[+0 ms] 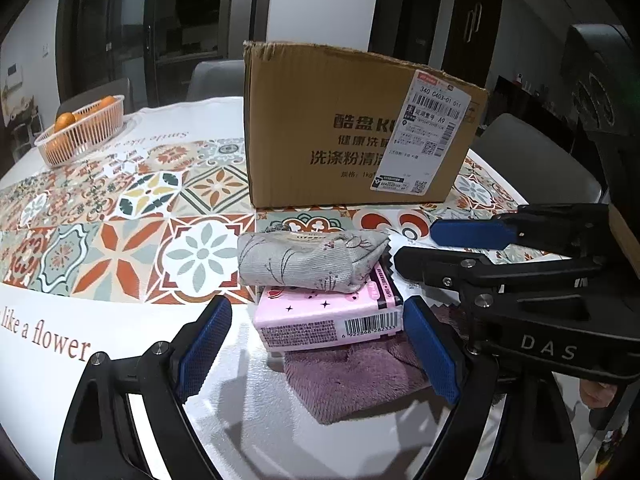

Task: Organize soft objects
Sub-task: 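Move both tools back to the pile and close the right tool on the white cloth, then grasp the pink soap bar with the left tool while the right tool holds the white cloth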

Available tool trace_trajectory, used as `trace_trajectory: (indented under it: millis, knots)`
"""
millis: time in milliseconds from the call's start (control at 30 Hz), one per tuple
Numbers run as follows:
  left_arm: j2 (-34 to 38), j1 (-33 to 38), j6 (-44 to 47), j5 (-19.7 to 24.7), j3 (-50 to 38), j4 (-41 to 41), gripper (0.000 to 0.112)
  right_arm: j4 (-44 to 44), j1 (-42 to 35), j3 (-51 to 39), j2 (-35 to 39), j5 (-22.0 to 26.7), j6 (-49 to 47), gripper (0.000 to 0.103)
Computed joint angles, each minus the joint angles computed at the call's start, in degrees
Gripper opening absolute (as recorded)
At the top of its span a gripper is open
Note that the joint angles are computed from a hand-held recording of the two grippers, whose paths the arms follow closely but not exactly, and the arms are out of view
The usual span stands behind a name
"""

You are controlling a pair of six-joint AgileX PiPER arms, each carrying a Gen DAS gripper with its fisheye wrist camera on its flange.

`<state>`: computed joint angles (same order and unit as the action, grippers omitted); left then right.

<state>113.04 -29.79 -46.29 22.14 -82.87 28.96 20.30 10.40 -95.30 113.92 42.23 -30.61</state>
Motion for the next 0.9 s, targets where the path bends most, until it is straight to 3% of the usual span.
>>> trace_trajectory:
  millis: [133,267,900]
  knots:
    - [0.54,0.49,2.64,-0.55,-0.40,-3.26,0.082,1.23,-0.34,-2.01,1.71,2.22,-0.34,0.027]
    - [0.77,0.50,3.67,-0.58,-0.81,-4.28,0.074,1.64,-0.36,-0.44,1.22,1.04,-0.41,0.017]
    - [-2.94,-1.91,-2.96,-0.34,1.99,2.58,0.073,9.38,-3.07,9.44,-6.12,-5.62,-0.89,0.012]
